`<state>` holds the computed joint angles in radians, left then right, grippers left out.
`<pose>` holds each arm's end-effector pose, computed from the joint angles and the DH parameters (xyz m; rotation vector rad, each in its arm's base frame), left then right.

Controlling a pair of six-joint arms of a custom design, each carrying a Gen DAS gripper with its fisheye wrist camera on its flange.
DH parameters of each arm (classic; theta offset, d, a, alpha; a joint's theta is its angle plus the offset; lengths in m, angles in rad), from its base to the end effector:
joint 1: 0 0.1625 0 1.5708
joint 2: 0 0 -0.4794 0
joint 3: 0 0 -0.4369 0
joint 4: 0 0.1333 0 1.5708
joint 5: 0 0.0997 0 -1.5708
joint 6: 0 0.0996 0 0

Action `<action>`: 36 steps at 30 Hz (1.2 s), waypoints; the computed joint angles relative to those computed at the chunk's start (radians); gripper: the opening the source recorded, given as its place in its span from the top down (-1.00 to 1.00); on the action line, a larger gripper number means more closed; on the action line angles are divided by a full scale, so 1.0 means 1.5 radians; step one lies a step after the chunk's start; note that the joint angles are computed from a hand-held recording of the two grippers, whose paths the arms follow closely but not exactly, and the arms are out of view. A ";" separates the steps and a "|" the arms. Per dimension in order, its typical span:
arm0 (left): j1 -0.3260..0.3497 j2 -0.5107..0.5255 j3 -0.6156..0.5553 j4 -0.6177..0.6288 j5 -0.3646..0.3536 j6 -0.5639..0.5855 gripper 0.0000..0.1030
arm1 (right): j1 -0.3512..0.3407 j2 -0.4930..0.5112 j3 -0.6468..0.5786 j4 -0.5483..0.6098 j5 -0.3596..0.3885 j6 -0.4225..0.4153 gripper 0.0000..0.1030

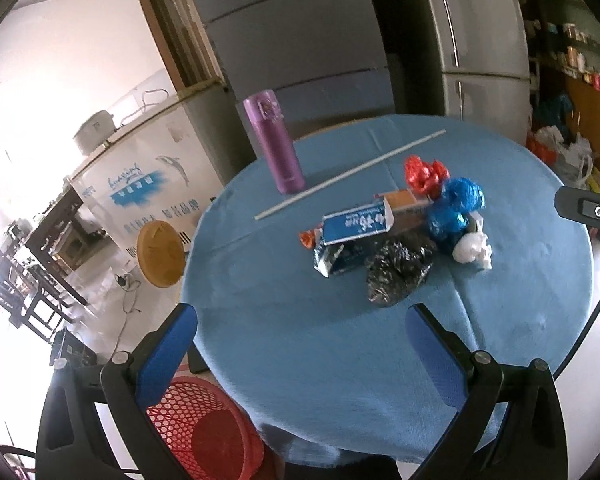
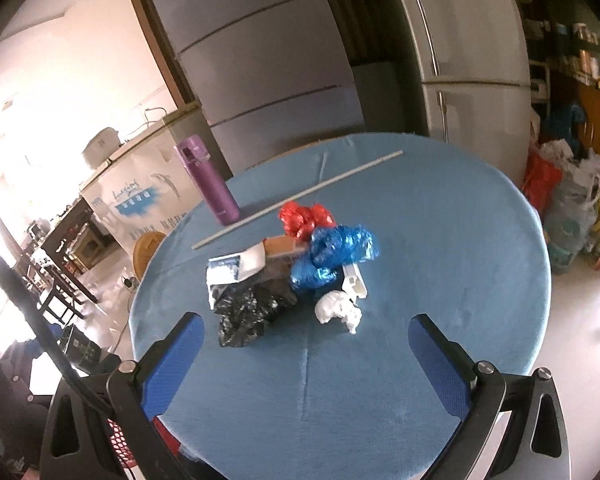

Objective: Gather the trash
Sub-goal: 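Grasp the blue toothpaste box with the left tool while the right tool grasps the blue plastic bag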

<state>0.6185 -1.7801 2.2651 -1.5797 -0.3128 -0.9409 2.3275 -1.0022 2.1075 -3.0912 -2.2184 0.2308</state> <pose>-0.1623 -0.3954 0.3548 0.3480 1.9077 -0.8566 0.4497 -0.3696 0.1436 0.5021 -2.5773 0.9023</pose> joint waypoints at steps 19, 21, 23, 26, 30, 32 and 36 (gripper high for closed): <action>0.115 0.122 -0.011 -0.218 -0.064 0.194 -1.00 | -0.101 0.035 -0.009 0.021 0.077 0.036 -1.00; 0.127 0.132 -0.015 -0.230 -0.070 0.204 -1.00 | -0.110 0.042 -0.014 0.022 0.083 0.040 -1.00; 0.140 0.141 -0.020 -0.240 -0.076 0.213 -1.00 | -0.117 0.049 -0.018 0.022 0.088 0.043 -1.00; 0.154 0.152 -0.027 -0.256 -0.080 0.225 -1.00 | -0.125 0.058 -0.027 0.026 0.093 0.045 -1.00; 0.173 0.169 -0.034 -0.286 -0.086 0.253 -1.00 | -0.133 0.072 -0.040 0.029 0.097 0.044 -1.00; 0.181 0.179 -0.039 -0.297 -0.089 0.265 -1.00 | -0.136 0.078 -0.047 0.031 0.099 0.044 -1.00; 0.196 0.197 -0.049 -0.322 -0.095 0.292 -1.00 | -0.145 0.091 -0.063 0.031 0.103 0.041 -1.00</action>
